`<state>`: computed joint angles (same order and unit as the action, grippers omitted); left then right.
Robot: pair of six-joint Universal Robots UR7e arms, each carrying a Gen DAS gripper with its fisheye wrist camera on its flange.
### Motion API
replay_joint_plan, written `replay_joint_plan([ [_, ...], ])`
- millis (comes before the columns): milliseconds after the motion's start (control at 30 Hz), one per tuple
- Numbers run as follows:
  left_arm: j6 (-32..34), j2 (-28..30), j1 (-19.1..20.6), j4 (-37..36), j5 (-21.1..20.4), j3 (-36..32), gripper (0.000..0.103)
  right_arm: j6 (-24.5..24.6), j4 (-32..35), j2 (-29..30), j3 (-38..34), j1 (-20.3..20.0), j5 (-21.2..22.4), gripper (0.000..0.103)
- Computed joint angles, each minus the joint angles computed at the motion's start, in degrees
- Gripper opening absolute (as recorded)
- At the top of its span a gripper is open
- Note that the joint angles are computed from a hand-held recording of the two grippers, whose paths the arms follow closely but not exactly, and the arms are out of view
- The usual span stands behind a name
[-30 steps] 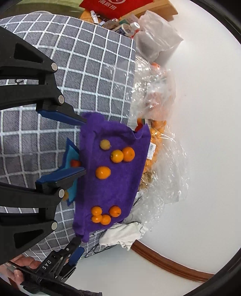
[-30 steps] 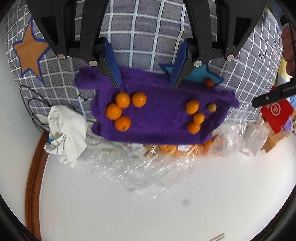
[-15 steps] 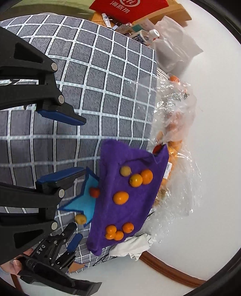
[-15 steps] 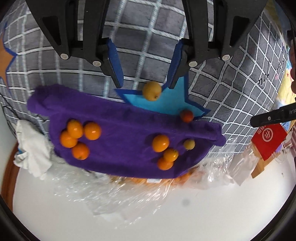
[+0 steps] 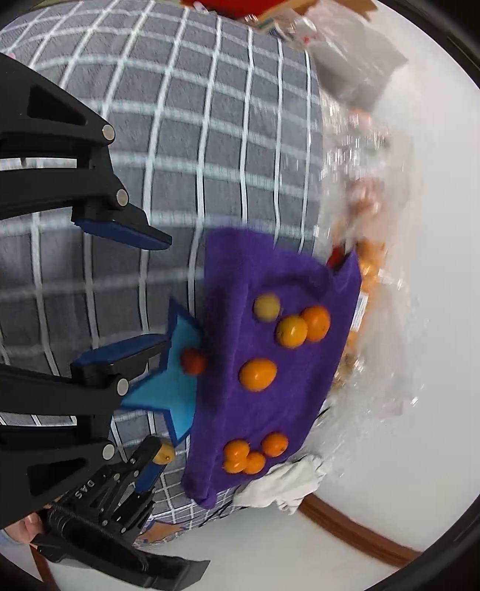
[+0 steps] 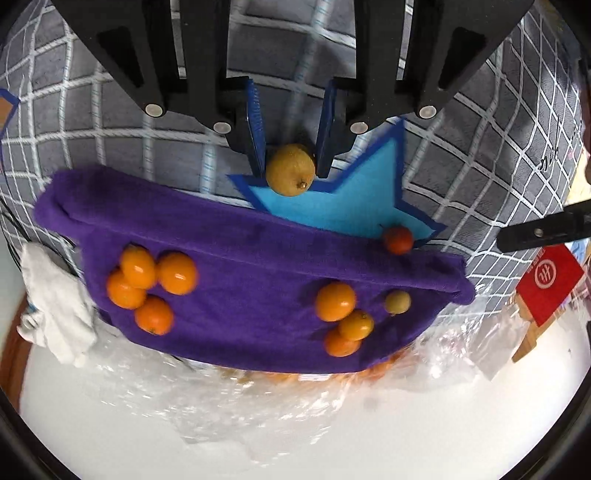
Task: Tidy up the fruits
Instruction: 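Grasp the small red fruit with the left tool while the right tool holds the yellow fruit, then lift and carry the yellow and red fruits over the purple towel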
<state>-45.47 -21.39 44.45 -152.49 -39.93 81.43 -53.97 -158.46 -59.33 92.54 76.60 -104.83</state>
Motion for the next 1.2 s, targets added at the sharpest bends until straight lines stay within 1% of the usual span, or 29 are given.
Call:
replay_joint_plan([
  [167, 4.45, 5.22, 0.72, 0.35, -2.80, -7.76, 0.045, -0.61, -1.19, -0.84, -1.35, -1.86, -1.93, 0.027],
  [367, 3.91, 9.86, 1.76, 3.10, -3.13, -14.75, 0.045, -0.78, -1.37, -2.78, -1.55, -4.42, -1.50, 0.027],
  [433, 3.77, 10.95, 2.08, 3.78, -3.38, -16.26, 0.040, -0.84, -1.25, -3.43, -1.46, -5.19, -0.63, 0.027],
  [467, 4.18, 11.35, 2.00, 3.50, -2.67, -16.61, 0.040, -0.82, -0.96, -3.76, -1.44, -5.58, -0.17, 0.027],
  [500, 4.65, 11.73, 1.88, 3.70, -1.90, -17.10, 0.037, -0.78, -0.80, -3.99, -1.38, -5.82, 0.17, 0.027],
  [600, 4.39, 12.51, 1.80, 7.29, -0.92, -19.13, 0.020, -1.10, -0.90, -4.19, -1.19, -5.91, 0.24, 0.027],
  [667, 4.29, 12.18, 1.83, 7.01, -2.21, -18.95, 0.020, -0.78, -1.13, -4.23, -1.03, -5.66, 0.23, 0.027],
  [700, 4.17, 12.06, 1.75, 7.03, -2.19, -18.89, 0.020, -0.37, -0.81, -4.33, -1.09, -5.55, 0.46, 0.027],
  [767, 3.97, 11.43, 1.05, 6.40, -1.23, -17.82, 0.020, -0.01, -0.52, -4.57, -0.96, -5.31, 0.81, 0.027],
  [1067, 0.73, 6.93, -2.30, 3.67, 0.70, -10.86, 0.020, 1.61, -1.72, -6.59, 0.26, -3.37, 0.12, 0.027],
  [1200, -1.09, 4.91, -4.19, 3.55, 2.58, -8.25, 0.020, 1.65, -2.46, -8.69, 1.39, -2.71, 1.48, 0.027],
])
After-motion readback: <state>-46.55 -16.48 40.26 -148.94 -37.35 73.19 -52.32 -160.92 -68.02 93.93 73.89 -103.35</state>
